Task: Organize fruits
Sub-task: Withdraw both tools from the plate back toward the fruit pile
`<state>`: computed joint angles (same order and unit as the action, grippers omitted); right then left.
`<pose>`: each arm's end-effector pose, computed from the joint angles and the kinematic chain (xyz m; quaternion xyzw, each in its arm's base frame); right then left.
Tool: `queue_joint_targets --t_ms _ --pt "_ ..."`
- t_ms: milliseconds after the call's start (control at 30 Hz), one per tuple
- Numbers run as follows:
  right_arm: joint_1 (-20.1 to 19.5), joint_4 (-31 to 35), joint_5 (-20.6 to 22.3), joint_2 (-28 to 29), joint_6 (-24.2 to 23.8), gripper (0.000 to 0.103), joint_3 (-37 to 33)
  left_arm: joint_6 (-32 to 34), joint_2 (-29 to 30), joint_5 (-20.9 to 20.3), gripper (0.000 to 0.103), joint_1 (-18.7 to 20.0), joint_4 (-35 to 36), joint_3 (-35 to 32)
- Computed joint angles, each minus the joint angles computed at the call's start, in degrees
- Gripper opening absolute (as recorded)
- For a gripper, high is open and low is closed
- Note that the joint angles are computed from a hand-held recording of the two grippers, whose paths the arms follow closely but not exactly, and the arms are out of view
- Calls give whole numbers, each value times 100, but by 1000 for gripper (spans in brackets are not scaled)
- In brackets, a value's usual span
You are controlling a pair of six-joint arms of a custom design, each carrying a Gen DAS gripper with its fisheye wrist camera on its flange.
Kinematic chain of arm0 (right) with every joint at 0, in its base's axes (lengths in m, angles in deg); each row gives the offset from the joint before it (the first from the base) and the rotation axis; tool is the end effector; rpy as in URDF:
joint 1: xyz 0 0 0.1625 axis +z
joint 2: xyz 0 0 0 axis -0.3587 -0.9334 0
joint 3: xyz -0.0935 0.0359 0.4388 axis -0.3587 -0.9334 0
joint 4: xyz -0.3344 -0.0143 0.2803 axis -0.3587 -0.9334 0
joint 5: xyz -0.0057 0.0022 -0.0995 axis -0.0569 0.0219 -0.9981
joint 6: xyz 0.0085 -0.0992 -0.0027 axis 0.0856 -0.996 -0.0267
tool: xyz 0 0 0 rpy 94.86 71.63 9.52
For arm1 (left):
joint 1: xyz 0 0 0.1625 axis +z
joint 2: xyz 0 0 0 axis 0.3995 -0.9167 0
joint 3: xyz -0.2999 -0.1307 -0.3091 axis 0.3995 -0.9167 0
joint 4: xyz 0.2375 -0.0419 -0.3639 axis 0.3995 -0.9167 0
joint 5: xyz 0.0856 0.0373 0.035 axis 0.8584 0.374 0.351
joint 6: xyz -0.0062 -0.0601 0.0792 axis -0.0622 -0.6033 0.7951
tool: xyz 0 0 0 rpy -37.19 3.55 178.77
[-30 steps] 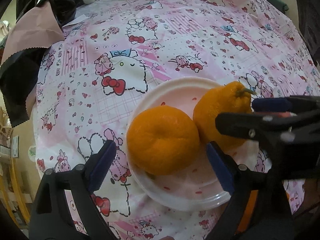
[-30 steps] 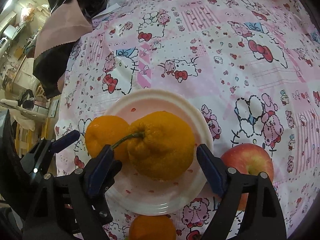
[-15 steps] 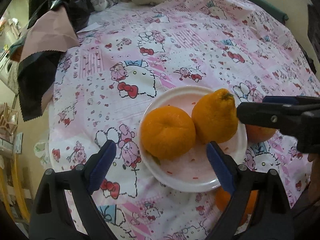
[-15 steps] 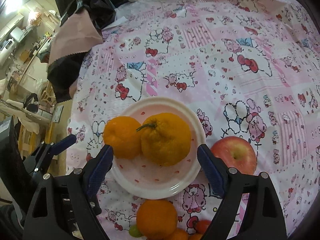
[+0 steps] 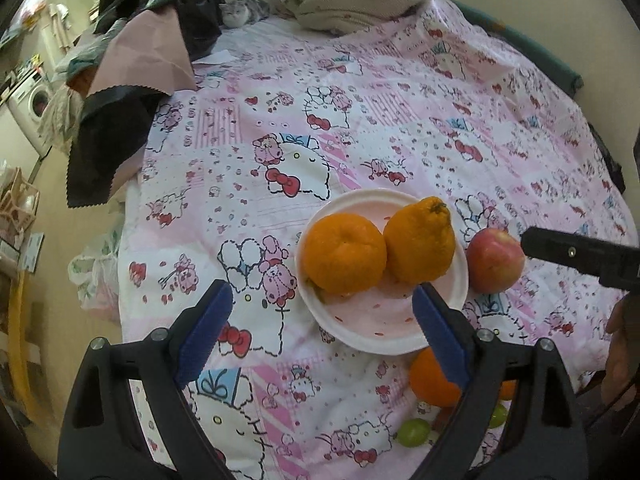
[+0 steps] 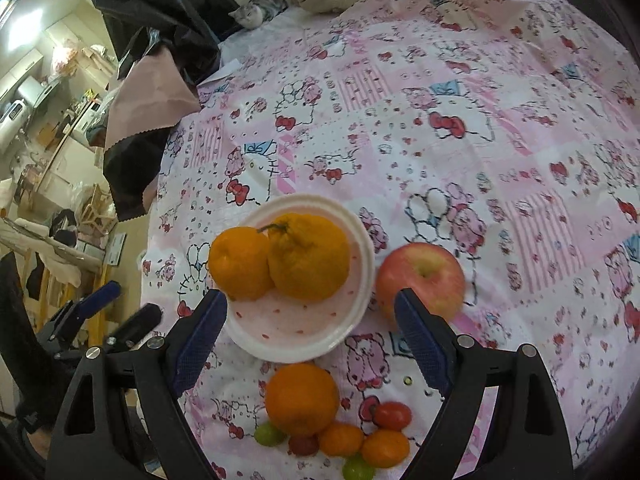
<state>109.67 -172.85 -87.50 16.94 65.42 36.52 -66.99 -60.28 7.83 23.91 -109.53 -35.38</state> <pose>0.0756 -0.7670 0.4507 -0.0430 -0.9398 0.2693 0.2058 -0.4757 -0.8096 0.0610 0.2777 0.8979 -0.1755 0.2929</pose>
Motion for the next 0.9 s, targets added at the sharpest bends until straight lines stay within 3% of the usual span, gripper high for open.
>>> queue_joint_targets --t_ms 567,900 --pt "47 -694 -50 -815 242 88 1119 -919 -907 -219 90 -113 -482 1545" --pt "61 -997 -374 -1080 298 88 1531 -902 -1099 -188 90 -239 -790 2058"
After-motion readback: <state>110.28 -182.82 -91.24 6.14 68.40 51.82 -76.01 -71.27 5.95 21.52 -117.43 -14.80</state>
